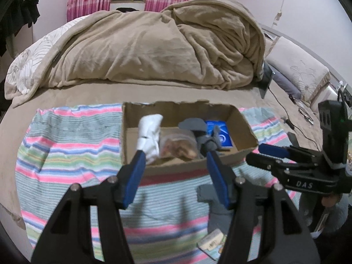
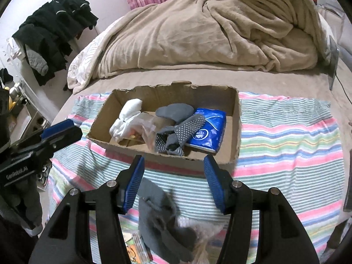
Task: Organize objects
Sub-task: 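Lower white sock into box with left tool while right tool drops grey glove in, then move the left tool toward the cartoon-printed carton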
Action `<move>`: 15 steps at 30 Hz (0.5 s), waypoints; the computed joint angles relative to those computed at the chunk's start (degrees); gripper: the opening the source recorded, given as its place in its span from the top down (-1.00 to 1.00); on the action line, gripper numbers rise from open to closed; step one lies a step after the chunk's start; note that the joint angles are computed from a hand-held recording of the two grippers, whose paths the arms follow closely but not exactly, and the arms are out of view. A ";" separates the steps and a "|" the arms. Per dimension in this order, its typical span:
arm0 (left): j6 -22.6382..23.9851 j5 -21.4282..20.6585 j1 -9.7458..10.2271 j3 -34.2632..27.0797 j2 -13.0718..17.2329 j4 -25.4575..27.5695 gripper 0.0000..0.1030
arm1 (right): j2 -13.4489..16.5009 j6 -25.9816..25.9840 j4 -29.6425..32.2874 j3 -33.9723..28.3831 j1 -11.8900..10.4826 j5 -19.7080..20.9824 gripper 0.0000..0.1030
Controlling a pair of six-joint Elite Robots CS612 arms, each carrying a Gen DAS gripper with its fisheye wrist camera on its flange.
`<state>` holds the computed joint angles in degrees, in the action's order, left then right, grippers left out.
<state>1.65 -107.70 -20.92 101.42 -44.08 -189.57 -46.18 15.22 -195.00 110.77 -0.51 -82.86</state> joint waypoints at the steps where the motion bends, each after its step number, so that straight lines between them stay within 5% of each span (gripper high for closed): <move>1: -0.05 -0.04 -0.03 0.42 -0.23 -0.20 -0.16 | -0.15 0.02 -0.17 0.24 0.02 -0.05 -0.14; 15: -1.51 -0.22 -0.14 4.74 -2.16 -2.81 -0.16 | -2.20 -0.06 -3.37 3.51 0.45 -0.50 -0.15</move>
